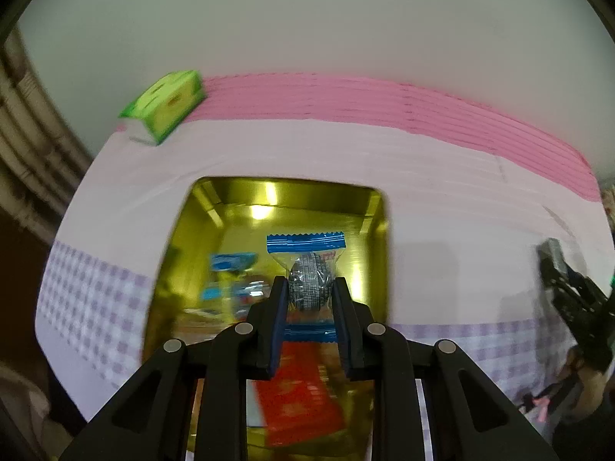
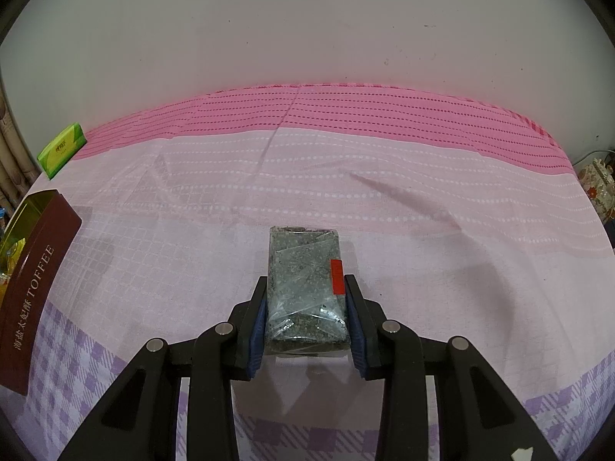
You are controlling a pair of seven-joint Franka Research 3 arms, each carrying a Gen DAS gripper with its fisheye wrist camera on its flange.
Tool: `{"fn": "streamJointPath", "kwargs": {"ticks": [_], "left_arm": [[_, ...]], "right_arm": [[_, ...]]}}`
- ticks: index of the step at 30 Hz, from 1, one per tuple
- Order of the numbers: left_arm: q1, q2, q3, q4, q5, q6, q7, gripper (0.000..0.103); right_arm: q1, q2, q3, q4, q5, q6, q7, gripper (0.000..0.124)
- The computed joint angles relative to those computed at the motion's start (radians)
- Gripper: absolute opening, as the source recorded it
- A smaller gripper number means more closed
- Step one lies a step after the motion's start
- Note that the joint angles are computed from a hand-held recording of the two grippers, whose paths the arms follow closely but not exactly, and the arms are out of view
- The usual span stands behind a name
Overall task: Organize snacks
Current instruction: 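Carry the blue-ended candy bag over the tin tray and open the left gripper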
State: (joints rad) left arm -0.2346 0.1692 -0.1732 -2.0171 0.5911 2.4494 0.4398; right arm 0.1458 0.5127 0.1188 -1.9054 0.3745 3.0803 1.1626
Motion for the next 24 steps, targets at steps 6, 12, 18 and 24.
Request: {"fn": "streamJointPath", "kwargs": {"ticks": [6,12,18,24], "left_arm": [[0.033,-0.036,0.015,-0.066,-0.01,0.007,-0.012,0.024],[0.061,-0.033,0.023,-0.086,-0.004,0.002,0.014,0.024],[0.073,-0.017,0.025,-0.096,-0.012,0.01,0.038,0.024],[0.07,-0.008,0.028,-0.095,0.004,0.008,0.047,0.024]], "right_arm": [[0.003,-0.001,-0.003,0.0,0.001,0.0,0.0,0.034],[0.007,0.0,-0.008,0.0,-0.002,0.0,0.003,0.034],[0.027,-0.002,-0.032,-0.003,-0.019,0.002,0.016,0.034],[0.047,-0.004,-0.055,-0.007,-0.039,0.004,0.039,0.034]]}}
